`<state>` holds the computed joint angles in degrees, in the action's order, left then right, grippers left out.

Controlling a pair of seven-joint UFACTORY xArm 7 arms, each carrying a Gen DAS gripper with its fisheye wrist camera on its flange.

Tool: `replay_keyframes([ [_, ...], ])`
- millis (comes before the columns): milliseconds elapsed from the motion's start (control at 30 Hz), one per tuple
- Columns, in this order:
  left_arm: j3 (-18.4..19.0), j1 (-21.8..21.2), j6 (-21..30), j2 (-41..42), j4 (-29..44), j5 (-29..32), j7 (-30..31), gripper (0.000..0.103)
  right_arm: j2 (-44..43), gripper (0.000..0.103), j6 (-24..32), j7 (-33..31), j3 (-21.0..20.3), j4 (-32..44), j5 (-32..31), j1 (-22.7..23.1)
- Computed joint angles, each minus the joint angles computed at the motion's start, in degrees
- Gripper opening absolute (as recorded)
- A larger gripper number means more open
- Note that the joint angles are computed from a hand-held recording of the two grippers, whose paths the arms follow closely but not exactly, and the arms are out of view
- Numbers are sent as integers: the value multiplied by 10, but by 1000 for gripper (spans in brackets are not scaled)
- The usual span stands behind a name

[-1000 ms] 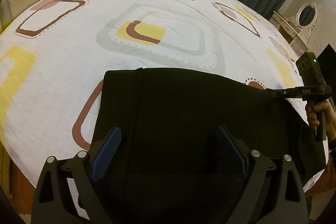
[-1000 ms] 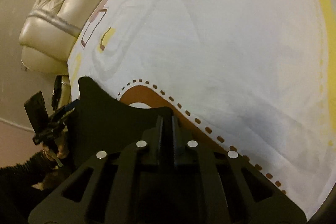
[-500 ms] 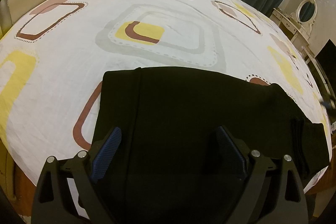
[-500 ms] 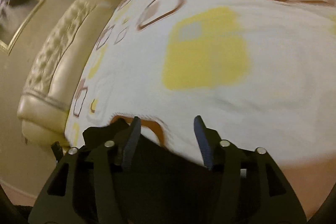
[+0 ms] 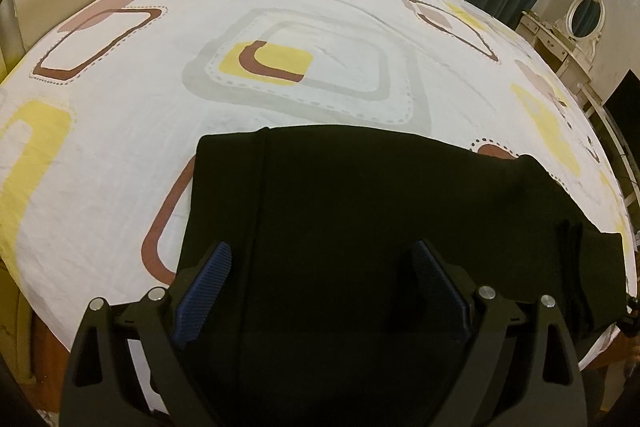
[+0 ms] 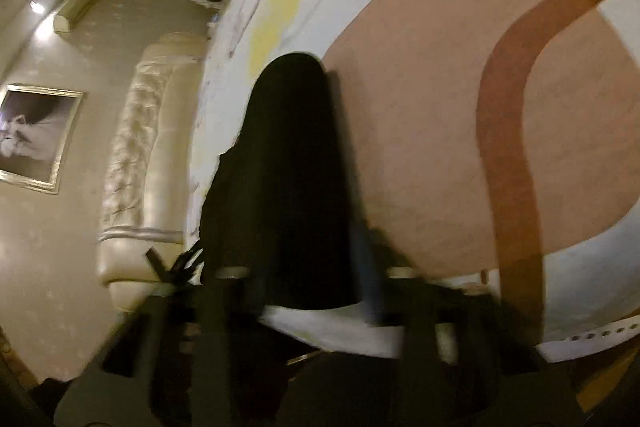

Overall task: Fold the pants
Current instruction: 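Withdraw the right gripper from the pants while the left gripper rests on them, then grasp the end of the black pants with both grippers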

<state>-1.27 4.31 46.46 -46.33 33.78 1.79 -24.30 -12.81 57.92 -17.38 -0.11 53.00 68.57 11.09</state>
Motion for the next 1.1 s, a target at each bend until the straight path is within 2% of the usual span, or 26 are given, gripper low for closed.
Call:
replay_keyframes([
  [133,-1,0,0,0,0,1,-1,91,9,18,-21,6,12,5,-44,3],
  [267,-3,0,2,0,0,3,-2,91,12,18,-32,-9,11,0,-36,6],
  [333,-3,0,2,0,0,4,-3,91,11,21,-17,-11,4,-1,-21,6],
  [433,-3,0,2,0,0,4,-4,91,4,25,-6,-14,-4,10,-19,-3],
  [467,-2,-1,1,0,0,4,-4,91,6,33,-3,-17,-7,15,-11,-5],
  [500,-3,-1,0,1,0,4,-4,91,10,47,-7,-22,-8,23,5,-5],
  [567,-3,-1,0,0,0,5,-4,91,27,51,-32,-19,0,48,11,-5],
  [667,-4,-1,2,0,0,6,-4,91,83,51,-57,6,14,104,-3,-5],
  [767,-2,-1,2,0,0,5,-3,91,135,50,-58,19,29,151,-15,-9],
  [833,-1,-1,2,-1,-1,5,-3,91,162,38,-56,30,40,173,-29,-14],
  [867,-1,-1,2,0,0,4,-3,91,174,28,-51,34,45,183,-38,-17],
  [900,-2,-1,2,0,-1,5,-3,91,182,23,-50,38,49,189,-50,-19],
  [1033,-2,-1,2,0,0,6,-2,91,182,23,-61,49,61,183,-59,-27],
  [1100,-1,-1,1,0,-1,5,-1,91,173,28,-63,51,63,178,-62,-29],
])
